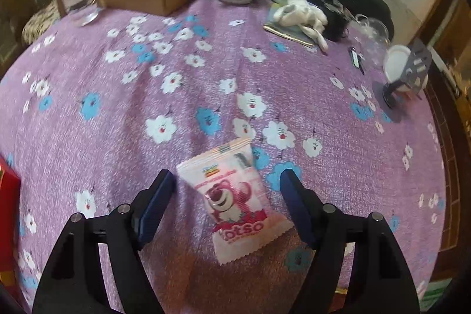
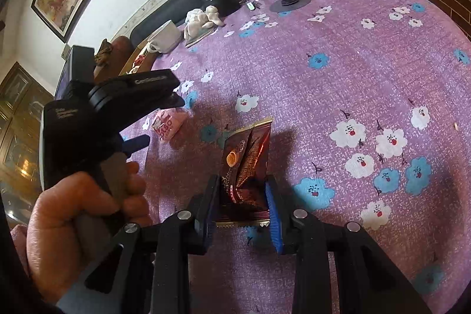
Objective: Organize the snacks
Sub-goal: 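Grasp the brown chocolate pack with the right gripper while the left grasps the pink Lotso wafer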
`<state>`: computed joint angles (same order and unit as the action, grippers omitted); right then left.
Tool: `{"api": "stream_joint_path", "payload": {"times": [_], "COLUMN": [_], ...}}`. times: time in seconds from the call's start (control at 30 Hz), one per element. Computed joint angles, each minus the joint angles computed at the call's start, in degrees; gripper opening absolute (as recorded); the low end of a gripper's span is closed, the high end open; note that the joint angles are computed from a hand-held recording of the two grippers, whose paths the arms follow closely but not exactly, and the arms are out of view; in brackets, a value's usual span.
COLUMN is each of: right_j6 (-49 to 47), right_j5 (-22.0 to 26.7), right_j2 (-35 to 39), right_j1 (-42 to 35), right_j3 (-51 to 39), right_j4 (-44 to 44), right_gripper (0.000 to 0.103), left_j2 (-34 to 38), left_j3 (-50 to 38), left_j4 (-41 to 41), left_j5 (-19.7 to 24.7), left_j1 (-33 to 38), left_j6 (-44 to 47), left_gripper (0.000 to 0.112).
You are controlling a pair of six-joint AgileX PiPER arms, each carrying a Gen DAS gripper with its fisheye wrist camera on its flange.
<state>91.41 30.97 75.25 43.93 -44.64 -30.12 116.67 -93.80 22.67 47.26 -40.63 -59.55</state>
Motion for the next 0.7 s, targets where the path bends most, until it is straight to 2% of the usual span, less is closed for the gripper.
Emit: {"api": "stream_joint_path", "payload": {"times": [0.1, 0.2, 0.23, 0.43, 0.53, 0.63, 0.7], "right_j6": [0.33, 0.27, 0.29, 1.68, 3.26, 5.40, 8.02], "right_j5": [0.18, 0.45, 0.41, 1.04, 1.77, 0.68, 2.07], "right_j2": [-0.13, 0.05, 0.01, -0.75, -1.29, -2.30, -2.42], "right_j1": [0.05, 0.25, 0.17, 0.38, 1.14, 1.54, 2.92], "right_j3": [0.07, -0.05, -0.06, 0.22, 0.39, 1.29, 0.98], "right_j4": [-0.18, -0.07, -0.08, -1.55, -3.69, -6.20, -9.60], "right_gripper": [0.031, 0.031, 0.031, 0.031, 0.031, 0.031, 0.031], "left_j2": [-0.83, -0.77, -1.37, -6.60, -12.05, -20.36, -27.33], "left_j3": [2.35, 2.90, 4.00, 10.51, 17.06, 26.71, 34.09], "left_j4": [1.88, 5.54, 5.05, -0.63, 0.87, 2.69, 5.01], "left_j5": [-3.44, -3.38, -4.90, -9.80, -11.87, -15.10, -16.85], "left_j1": [0.11, -0.50, -0.09, 2.00, 1.43, 0.52, -0.47], "left_j6": [1.82, 3.62, 4.98, 16.48, 18.07, 19.06, 18.26], "left_gripper": [0.071, 0.050, 0.046, 0.043, 0.043, 0.043, 0.043]}}
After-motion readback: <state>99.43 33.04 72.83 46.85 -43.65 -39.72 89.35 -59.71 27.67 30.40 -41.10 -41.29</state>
